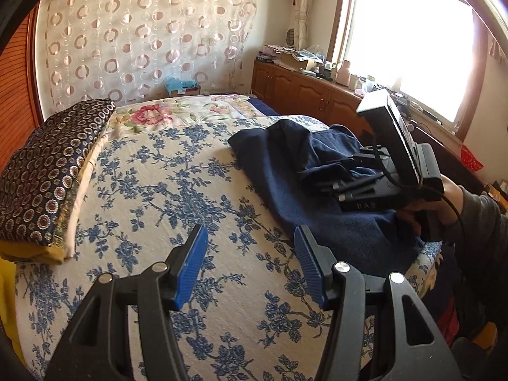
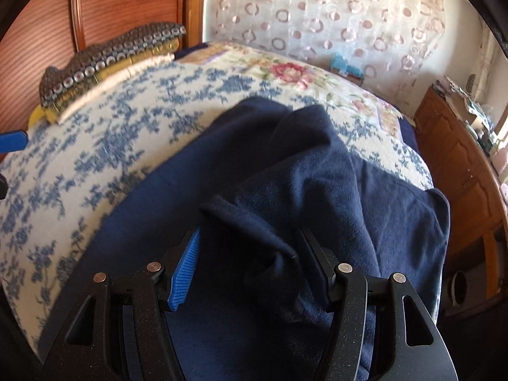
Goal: Fold small clothes
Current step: 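Close the right gripper on the shirt's other end, then fold the gripped end over the shirt and open the right gripper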
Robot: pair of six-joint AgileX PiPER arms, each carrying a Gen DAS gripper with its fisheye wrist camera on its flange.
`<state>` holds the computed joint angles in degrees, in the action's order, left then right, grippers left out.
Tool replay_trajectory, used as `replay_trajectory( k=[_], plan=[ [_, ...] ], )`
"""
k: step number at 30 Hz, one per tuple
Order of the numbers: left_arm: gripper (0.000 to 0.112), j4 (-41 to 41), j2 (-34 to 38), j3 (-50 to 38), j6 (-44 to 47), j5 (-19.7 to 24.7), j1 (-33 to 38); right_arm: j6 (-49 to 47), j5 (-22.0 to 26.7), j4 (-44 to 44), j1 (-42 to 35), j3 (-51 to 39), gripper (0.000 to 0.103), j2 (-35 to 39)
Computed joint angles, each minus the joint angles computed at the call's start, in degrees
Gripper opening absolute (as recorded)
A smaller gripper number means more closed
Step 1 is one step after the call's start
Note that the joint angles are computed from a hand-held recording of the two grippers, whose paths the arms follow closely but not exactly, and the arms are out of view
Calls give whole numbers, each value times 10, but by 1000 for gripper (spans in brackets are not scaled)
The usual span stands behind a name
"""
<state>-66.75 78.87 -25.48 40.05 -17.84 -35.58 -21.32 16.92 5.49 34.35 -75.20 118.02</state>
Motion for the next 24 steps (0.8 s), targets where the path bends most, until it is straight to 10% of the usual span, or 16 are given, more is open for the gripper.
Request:
replay_trajectory(
  k=[4, 10, 24],
  plan=[
    [56, 44, 14, 1, -59, -5, -12, -61, -20, 79, -20, 11, 7, -17],
    [56, 85, 40, -5, -108, -8, -23, -118, -27, 156, -68, 6, 3, -55],
    [56, 98, 57, -12, -122, -9, -32, 393, 69, -287, -147, -202, 18, 51]
  ],
)
